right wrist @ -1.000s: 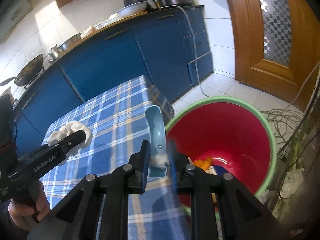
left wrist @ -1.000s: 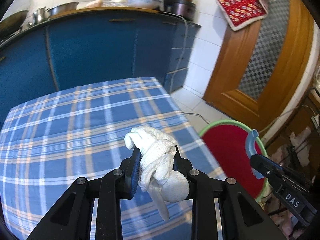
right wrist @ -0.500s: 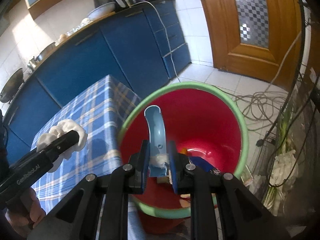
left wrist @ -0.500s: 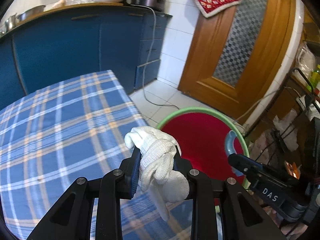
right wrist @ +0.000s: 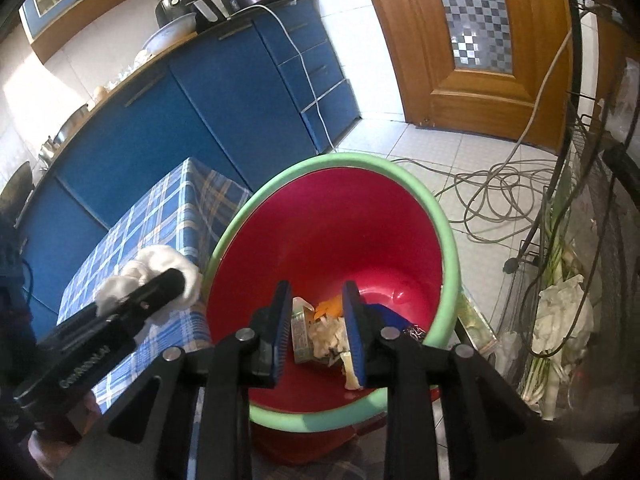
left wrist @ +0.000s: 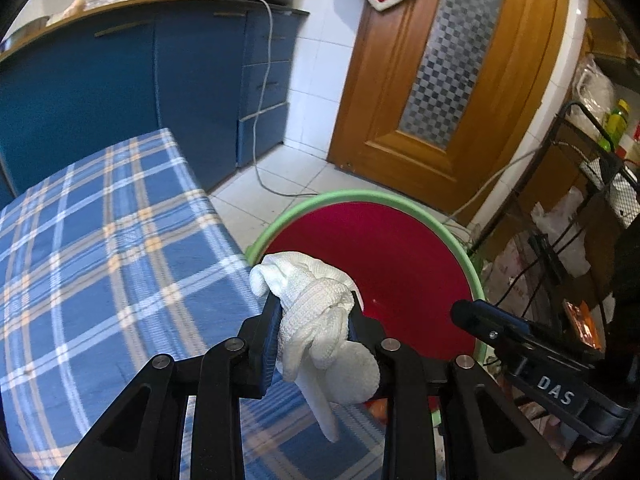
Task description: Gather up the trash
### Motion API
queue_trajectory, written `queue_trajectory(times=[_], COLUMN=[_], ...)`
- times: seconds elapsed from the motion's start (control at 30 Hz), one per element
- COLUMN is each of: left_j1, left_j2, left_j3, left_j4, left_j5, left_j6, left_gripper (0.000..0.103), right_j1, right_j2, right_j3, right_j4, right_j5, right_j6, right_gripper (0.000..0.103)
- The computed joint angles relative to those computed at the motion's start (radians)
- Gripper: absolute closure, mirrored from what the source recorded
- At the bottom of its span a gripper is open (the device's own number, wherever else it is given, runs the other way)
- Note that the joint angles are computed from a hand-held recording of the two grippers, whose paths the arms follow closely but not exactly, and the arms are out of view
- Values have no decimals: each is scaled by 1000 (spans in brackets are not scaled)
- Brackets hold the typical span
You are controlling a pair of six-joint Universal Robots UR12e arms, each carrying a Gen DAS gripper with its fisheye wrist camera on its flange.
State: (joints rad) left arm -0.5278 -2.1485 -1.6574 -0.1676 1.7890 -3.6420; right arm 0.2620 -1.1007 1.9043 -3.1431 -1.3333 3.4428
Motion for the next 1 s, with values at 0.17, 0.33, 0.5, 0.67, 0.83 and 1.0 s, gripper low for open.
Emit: queue_trajectory(times=[0.17, 0.33, 0.5, 0.67, 0.83, 1.0], left_j1=[-4, -6, -12, -22, -35, -46], left_j2=[-4, 6, 29, 61, 97, 135], left_j3=[5, -4, -31, -65, -106, -147], left_j4=[8, 13, 24, 27, 34, 25], left_j5=[11, 30, 62, 108, 160, 212], left_j6=[19, -1, -23, -46, -80, -125], left_gripper=[54, 48, 48, 48, 47, 46], right_j1=[-4, -4, 3, 13, 28, 46], right_j2=[-10, -18, -34, -52, -72, -92], right_j3=[13, 22, 39, 58, 77, 95], right_j4=[-12, -21, -44, -77, -109, -137], right_j5=[1, 3, 2, 7, 9, 12], right_j6=[2, -3, -19, -26, -45, -67], right_gripper=[75, 74, 72, 68, 64, 61])
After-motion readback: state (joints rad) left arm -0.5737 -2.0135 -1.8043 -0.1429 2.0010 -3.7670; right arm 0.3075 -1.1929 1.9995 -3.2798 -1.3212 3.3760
